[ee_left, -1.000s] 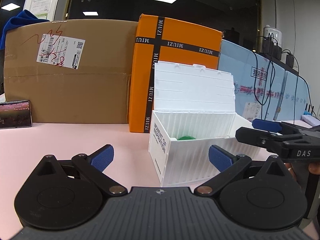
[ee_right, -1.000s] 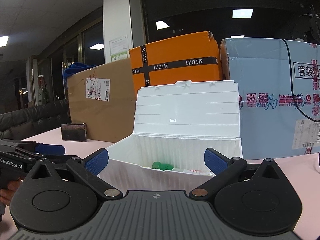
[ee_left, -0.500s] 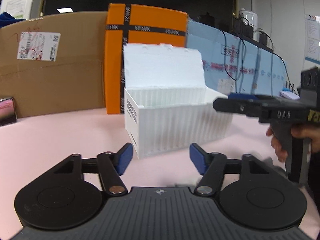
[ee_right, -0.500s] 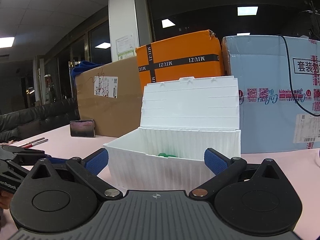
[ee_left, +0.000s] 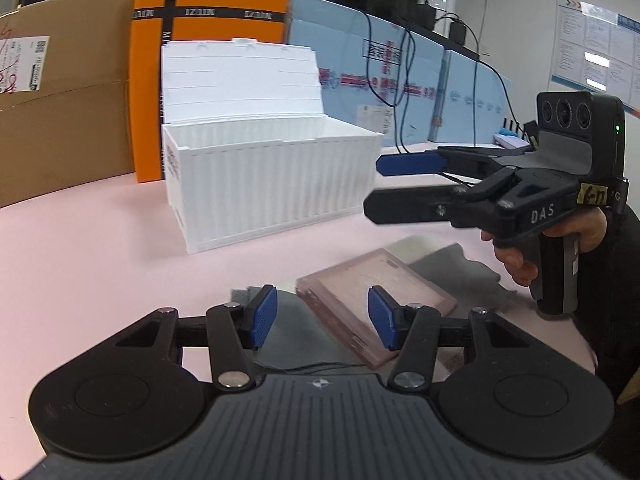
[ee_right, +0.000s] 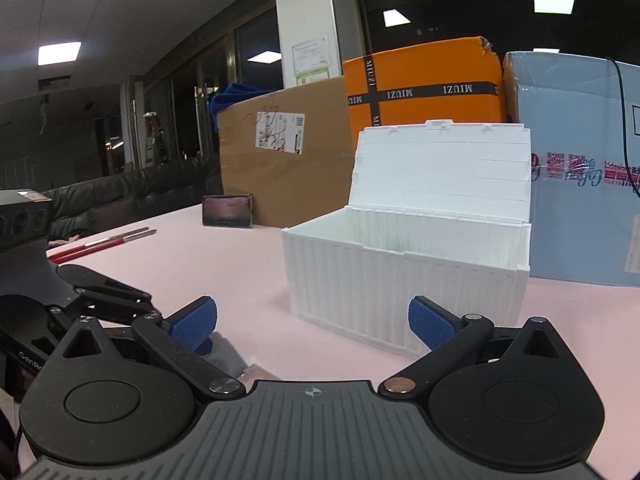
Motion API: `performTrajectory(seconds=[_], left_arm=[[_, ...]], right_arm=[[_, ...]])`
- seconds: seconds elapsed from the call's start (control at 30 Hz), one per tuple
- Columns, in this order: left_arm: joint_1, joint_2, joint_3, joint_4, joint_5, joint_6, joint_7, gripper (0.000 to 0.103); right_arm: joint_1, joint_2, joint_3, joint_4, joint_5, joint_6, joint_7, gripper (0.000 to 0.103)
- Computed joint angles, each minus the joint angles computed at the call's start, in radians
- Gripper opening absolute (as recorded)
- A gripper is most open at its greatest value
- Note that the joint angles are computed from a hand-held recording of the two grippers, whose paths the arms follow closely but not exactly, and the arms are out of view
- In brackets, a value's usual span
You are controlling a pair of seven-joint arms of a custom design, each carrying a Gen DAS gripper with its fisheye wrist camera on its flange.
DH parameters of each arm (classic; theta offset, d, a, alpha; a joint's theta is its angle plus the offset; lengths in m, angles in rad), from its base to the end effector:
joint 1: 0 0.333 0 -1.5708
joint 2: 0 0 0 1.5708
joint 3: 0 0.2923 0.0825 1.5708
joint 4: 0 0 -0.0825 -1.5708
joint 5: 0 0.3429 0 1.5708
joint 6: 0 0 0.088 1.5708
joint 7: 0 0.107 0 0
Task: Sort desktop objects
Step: 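Lower the right tool over the pink palette case on the grey cloth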
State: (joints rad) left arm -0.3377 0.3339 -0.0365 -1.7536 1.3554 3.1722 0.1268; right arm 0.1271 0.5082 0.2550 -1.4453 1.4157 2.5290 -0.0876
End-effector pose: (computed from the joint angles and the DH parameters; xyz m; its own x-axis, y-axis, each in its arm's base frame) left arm 0.5390 -0.3046 0.4511 -0.3456 -0.9326 0.1037 -0.4911 0.0855 -0.8669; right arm 0.6570 0.2135 0.4540 0.8434 -0.5268 -0.1056 -0.2478 -0.2071 -0.9464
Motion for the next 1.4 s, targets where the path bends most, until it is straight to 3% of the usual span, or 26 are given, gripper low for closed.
performTrajectory(seconds=[0.1,0.23,0.33,0.57,0.67,0.73,0.9,1.13,1.33,1.4], left_arm=[[0.028,0.007,-0.039,-0.014,-0.090,0.018,0.108,0.061],[0.089,0.013,-0.127,-0.052,-0.272,0.028,0.319,0.067],[0.081,0.007,-0.130,-0.069,-0.343,0.000,0.392,0.070],[0.001,-0.014,-0.028,-0.096,-0.392,-0.009,0.348,0.078],[-0.075,-0.025,0.070,-0.083,-0.277,-0.002,0.205,0.077],[-0.096,-0.033,0.096,-0.069,-0.191,-0.026,0.123,0.077],[-0.055,-0.042,0.031,-0.063,-0.160,-0.114,0.142,0.078],[0.001,-0.054,-0.019,-0.065,-0.084,-0.137,0.038,0.078],[0.029,-0.078,-0.048,-0.091,-0.084,-0.180,0.038,0.078],[0.045,-0.080,-0.067,-0.102,-0.134,-0.195,0.096,0.079]], right_arm=[[-0.003,-0.035,-0.018,-0.049,-0.064,-0.047,0.024,0.103],[0.007,-0.069,-0.047,-0.099,-0.148,-0.074,0.042,0.103],[0.022,-0.079,-0.068,-0.114,-0.215,-0.066,0.070,0.103],[0.040,-0.067,-0.091,-0.103,-0.381,-0.071,0.081,0.103],[0.047,-0.056,-0.091,-0.094,-0.429,-0.053,0.077,0.103],[0.045,-0.050,-0.084,-0.085,-0.440,-0.048,0.068,0.103],[0.042,-0.022,-0.074,-0.046,-0.476,-0.066,0.066,0.103],[0.051,0.002,-0.066,0.005,-0.536,-0.116,0.021,0.102],[0.048,0.021,-0.073,0.059,-0.583,-0.199,0.035,0.086],[0.040,0.023,-0.070,0.065,-0.577,-0.216,0.034,0.079]])
